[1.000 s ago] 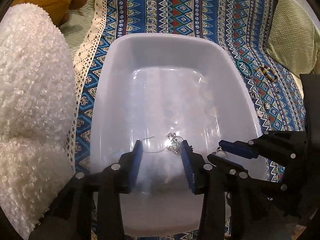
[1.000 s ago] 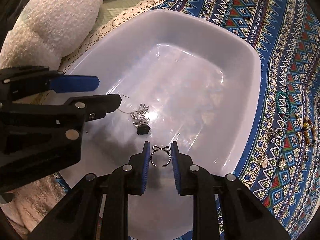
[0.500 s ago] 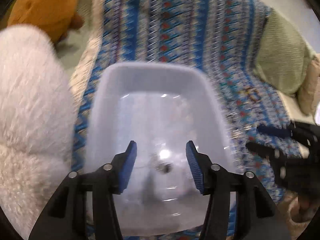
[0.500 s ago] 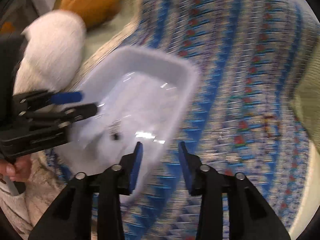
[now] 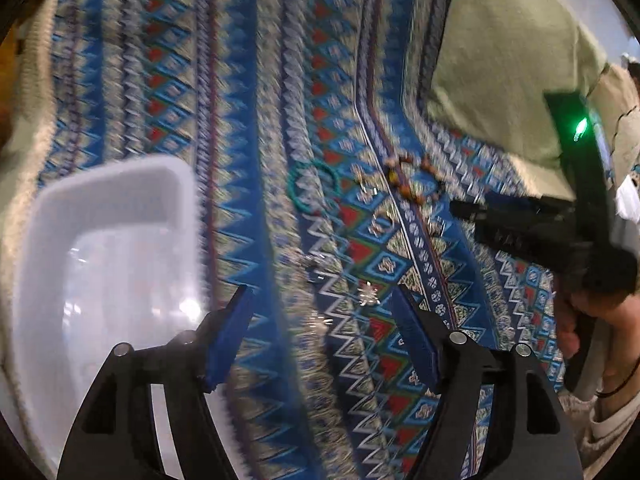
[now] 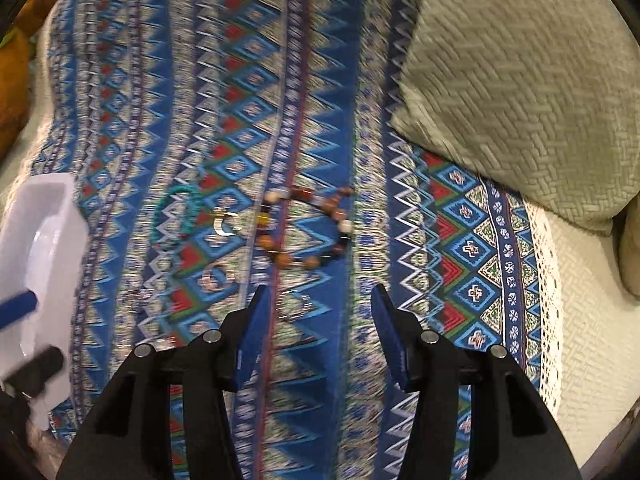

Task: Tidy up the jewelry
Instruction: 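Grasp a silver flower earring with the left tool while the right tool grasps a silver ring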

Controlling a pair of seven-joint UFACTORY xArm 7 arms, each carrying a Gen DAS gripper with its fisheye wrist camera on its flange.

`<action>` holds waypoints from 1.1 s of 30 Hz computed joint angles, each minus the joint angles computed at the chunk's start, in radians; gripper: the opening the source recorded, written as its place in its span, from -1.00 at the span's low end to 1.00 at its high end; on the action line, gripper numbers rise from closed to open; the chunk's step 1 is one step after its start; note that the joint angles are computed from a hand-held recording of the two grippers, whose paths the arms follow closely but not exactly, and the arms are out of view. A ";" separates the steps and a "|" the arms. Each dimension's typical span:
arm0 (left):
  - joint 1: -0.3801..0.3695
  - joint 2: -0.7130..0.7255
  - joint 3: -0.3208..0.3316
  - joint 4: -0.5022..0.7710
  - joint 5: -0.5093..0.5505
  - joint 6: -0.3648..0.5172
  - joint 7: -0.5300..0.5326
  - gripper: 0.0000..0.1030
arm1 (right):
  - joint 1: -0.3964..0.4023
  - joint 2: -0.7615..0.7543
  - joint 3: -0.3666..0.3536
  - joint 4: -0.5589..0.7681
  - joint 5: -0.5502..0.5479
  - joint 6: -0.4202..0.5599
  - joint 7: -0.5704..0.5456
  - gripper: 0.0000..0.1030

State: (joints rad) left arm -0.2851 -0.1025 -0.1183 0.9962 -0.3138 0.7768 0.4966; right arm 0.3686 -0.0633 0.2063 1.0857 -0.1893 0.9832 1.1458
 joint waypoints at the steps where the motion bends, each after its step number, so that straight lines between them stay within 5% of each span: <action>1: -0.004 0.021 -0.010 0.001 0.021 -0.004 -0.021 0.30 | -0.004 -0.003 -0.007 -0.017 0.017 -0.023 -0.019 0.01; 12: -0.016 0.072 -0.033 -0.048 0.177 -0.089 -0.140 0.21 | 0.002 0.034 -0.005 -0.023 0.102 -0.080 -0.063 0.01; 19: -0.042 0.054 -0.045 -0.081 0.153 -0.101 -0.110 0.16 | 0.011 0.049 -0.010 -0.007 0.102 -0.079 -0.041 0.01; 26: -0.058 0.119 -0.055 -0.057 0.245 -0.108 -0.227 0.10 | 0.000 -0.006 -0.011 -0.055 0.123 -0.076 -0.061 0.01; 33: -0.057 0.141 -0.055 -0.054 0.243 -0.113 -0.229 -0.11 | 0.005 0.026 -0.004 -0.029 0.114 -0.076 -0.049 0.01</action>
State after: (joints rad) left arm -0.3422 0.0387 -0.1736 0.9422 -0.0706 0.6639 0.2677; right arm 0.3739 -0.0372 0.2020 1.0572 -0.0757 0.9068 1.0969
